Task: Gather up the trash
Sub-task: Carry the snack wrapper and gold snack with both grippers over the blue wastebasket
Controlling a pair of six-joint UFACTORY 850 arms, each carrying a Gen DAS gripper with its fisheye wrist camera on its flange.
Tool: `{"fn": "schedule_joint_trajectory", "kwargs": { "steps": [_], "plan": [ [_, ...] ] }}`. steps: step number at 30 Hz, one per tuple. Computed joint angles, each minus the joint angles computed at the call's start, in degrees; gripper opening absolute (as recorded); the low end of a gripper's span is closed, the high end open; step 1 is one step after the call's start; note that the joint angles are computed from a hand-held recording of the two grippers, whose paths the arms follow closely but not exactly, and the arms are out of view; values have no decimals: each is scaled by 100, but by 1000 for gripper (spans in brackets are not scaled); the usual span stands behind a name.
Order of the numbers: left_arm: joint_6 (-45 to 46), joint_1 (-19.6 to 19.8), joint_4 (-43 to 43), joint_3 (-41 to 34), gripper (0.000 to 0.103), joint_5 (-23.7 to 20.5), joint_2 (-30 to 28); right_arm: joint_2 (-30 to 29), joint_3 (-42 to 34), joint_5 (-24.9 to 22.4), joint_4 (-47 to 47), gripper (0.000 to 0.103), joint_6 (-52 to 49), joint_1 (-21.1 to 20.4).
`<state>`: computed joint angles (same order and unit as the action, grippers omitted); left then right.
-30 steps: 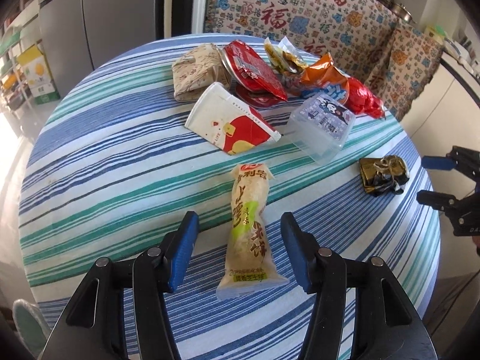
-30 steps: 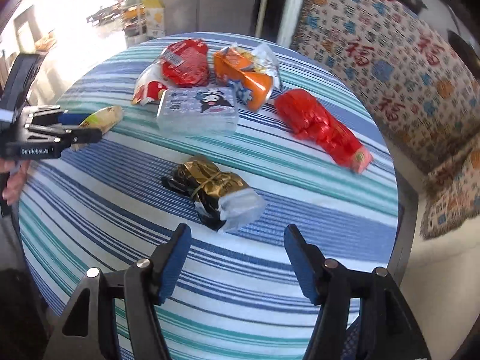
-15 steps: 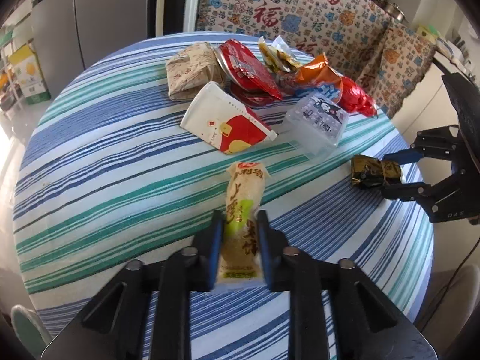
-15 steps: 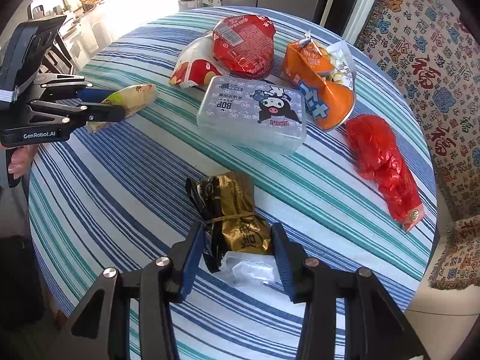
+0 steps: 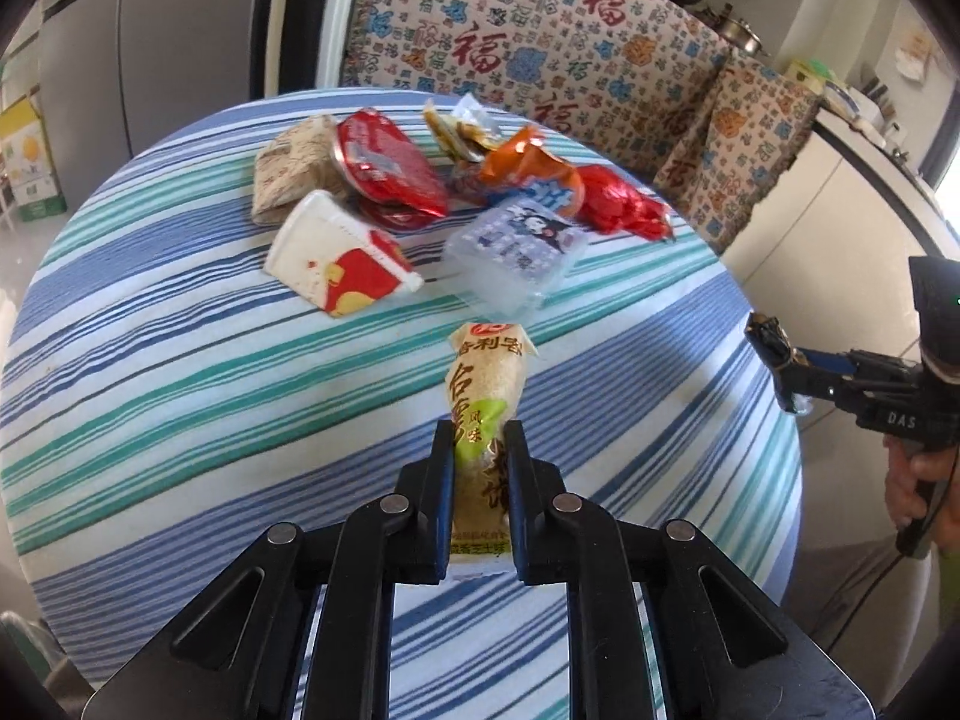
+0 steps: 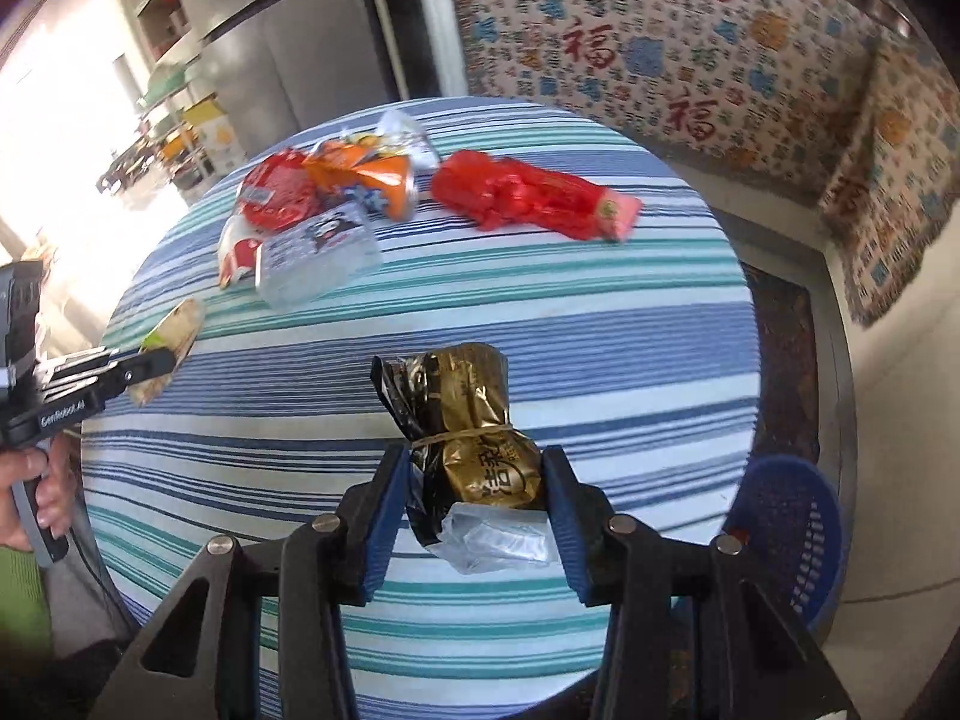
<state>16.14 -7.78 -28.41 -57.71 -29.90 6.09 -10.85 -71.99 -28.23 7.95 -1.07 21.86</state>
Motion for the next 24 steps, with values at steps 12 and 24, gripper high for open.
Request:
{"fn": "schedule_joint_trajectory", "kwargs": {
  "steps": [12,24],
  "plan": [
    [-21,-1543,-440,-1196,14,-159,-787,657,739,367,-592,46,1303,-1150],
    [-564,-2817,-269,-3420,14,-618,-2748,435,927,829,-1578,46,2617,-2224]
  ]
}}
